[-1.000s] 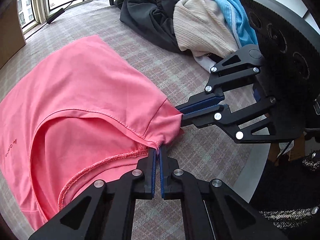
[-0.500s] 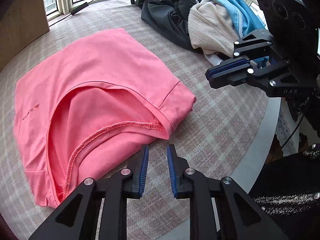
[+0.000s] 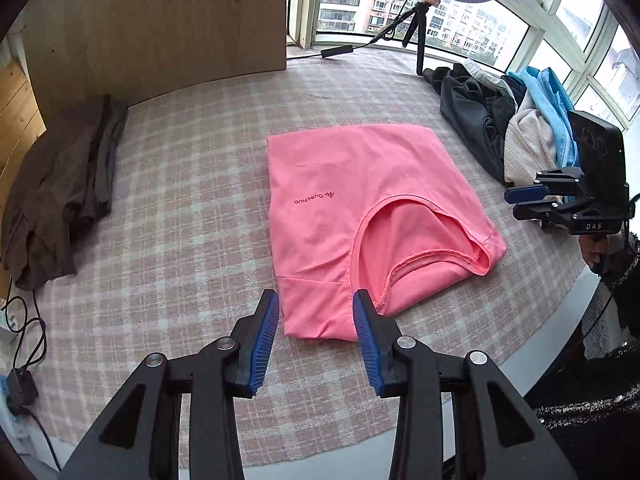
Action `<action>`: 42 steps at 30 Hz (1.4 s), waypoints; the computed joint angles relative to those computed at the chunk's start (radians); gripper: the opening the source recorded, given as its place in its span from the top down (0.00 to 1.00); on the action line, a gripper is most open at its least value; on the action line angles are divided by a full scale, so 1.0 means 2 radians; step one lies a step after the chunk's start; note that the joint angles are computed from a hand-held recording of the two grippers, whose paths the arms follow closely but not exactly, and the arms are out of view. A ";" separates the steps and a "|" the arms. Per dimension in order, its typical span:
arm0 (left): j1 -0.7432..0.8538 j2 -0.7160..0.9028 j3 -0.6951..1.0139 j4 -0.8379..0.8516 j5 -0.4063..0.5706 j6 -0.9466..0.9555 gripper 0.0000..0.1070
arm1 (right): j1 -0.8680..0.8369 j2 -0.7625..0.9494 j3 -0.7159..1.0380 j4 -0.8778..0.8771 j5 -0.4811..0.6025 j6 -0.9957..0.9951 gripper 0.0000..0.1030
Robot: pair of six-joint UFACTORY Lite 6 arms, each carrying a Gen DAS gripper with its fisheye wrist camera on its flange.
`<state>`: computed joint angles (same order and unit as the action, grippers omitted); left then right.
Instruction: Fold clothes
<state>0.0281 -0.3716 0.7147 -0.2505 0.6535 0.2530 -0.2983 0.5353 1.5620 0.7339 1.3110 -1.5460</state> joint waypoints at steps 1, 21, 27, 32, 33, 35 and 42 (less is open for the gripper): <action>0.002 0.030 0.012 -0.019 -0.016 0.030 0.66 | 0.015 -0.003 -0.002 0.010 -0.012 0.006 0.74; 0.138 0.374 0.288 -0.335 0.019 0.442 0.34 | 0.021 0.071 0.086 0.080 -0.119 0.252 0.31; 0.093 0.498 0.392 -0.295 -0.029 0.403 0.34 | 0.070 0.211 0.229 0.028 -0.160 0.325 0.31; 0.065 0.509 0.372 -0.284 -0.096 0.433 0.34 | 0.084 0.203 0.196 0.049 -0.213 0.257 0.31; 0.065 0.516 0.374 -0.287 -0.092 0.434 0.34 | 0.088 0.197 0.183 0.053 -0.228 0.237 0.31; 0.058 0.511 0.352 -0.322 -0.111 0.475 0.34 | 0.097 0.184 0.159 0.058 -0.258 0.199 0.31; 0.047 0.481 0.296 -0.454 -0.117 0.629 0.66 | 0.129 0.144 0.074 0.097 -0.340 0.060 0.30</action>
